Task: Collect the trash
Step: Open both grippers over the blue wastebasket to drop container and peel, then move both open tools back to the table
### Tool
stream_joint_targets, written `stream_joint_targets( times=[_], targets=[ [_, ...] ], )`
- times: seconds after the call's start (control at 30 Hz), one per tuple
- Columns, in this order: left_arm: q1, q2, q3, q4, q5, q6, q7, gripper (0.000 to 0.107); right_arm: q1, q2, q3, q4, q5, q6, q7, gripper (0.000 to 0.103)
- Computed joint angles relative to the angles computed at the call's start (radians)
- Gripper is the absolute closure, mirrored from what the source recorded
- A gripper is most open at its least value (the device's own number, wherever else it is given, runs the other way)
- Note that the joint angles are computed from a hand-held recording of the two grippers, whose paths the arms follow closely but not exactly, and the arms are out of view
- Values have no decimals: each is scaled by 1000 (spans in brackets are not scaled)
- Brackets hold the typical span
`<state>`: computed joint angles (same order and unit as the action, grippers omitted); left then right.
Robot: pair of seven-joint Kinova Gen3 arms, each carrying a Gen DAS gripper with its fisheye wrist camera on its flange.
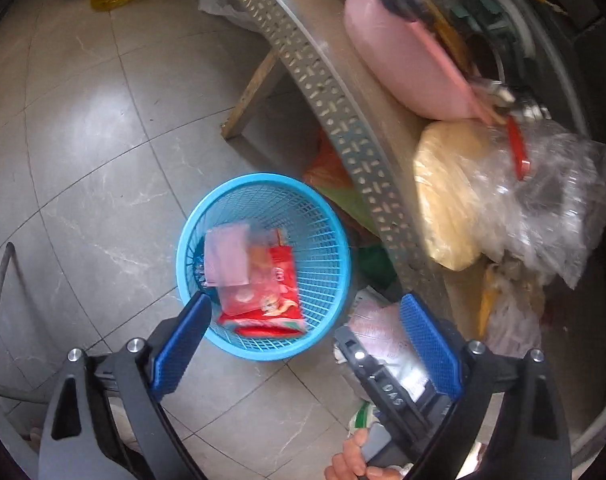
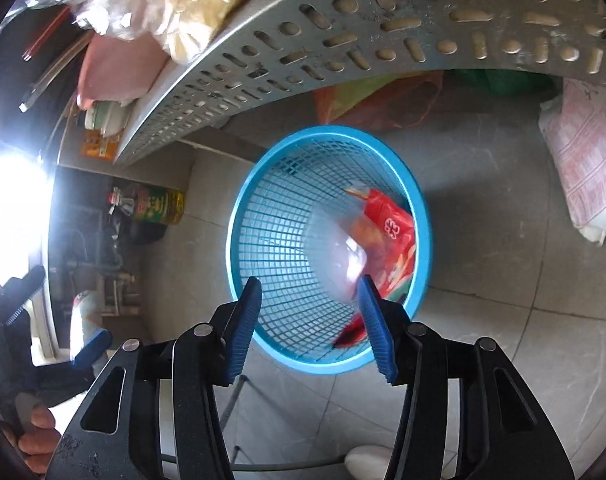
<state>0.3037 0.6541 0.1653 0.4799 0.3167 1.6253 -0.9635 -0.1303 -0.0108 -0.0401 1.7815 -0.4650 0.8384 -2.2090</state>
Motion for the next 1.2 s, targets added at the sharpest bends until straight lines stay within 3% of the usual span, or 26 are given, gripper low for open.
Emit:
stream_joint_targets(
  times=[0.27,0.53,0.77,0.87,1.2],
  targets=[
    [-21,-78,19,-79,20,75,-78,14,-50,-96,-53,-50,163,90,-110,51],
    [-74,-361,-22,4,-47,153,-300,14,-147,-186,-192,-242,426,318,-244,37],
    [-220,-660,-103,163,-65,191,-422,14,-224,-187,-308,-462,592,508,-285,33],
    [-249,-760,-120,202,-159,220,-459,14,-258,-168,-348,-559,641,553,-288,32],
    [-347,-994,-304,272,-300,359,-548,14,-447,-52,-400,-770,631,527,-238,27]
  ],
)
